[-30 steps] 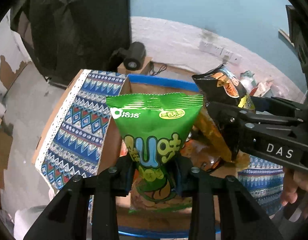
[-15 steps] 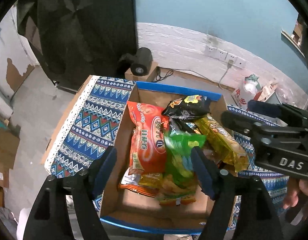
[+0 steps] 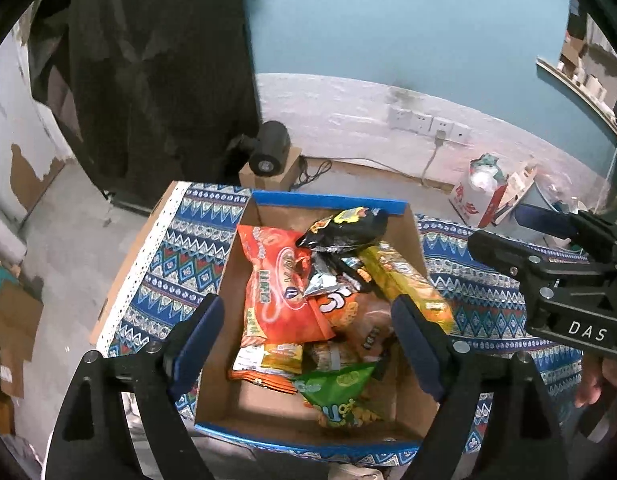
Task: Organize snacks
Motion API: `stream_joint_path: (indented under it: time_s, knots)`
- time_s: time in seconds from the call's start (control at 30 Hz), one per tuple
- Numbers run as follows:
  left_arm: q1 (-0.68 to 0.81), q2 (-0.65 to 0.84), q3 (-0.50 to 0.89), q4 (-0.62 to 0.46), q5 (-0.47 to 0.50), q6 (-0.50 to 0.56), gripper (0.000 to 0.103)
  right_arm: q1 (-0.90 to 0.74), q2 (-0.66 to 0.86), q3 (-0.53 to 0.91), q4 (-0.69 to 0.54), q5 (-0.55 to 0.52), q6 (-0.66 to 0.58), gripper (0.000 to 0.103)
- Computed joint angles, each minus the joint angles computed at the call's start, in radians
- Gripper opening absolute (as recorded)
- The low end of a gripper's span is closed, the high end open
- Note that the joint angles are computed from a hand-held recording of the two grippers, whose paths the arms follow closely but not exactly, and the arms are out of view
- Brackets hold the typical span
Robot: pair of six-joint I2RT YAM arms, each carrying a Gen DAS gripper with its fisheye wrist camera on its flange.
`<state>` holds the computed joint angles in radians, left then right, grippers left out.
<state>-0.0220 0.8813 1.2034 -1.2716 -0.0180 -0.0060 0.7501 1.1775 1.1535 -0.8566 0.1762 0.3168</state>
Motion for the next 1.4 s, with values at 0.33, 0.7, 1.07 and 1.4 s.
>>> stream_joint_path:
  time_s: [0.33,0.7,1.07,1.4]
  knots:
    - [-0.169,-0.018,0.013,-0.007,-0.108,-0.078,0.090,-0.002,-0.130,-0.042,-0.058,0.060,-0.009,0.078]
    - [-0.290,-0.032,0.031,-0.011,-0.182,-0.148,0.098,-0.015,-0.228,-0.084,-0.085,0.063,-0.030,0.078]
    - [-0.403,-0.023,0.044,-0.021,-0.287,-0.201,0.101,-0.020,-0.252,-0.092,-0.099,0.055,-0.025,0.078]
    - [-0.429,-0.024,0.050,-0.028,-0.312,-0.215,0.101,-0.017,-0.256,-0.090,-0.105,0.064,-0.021,0.078]
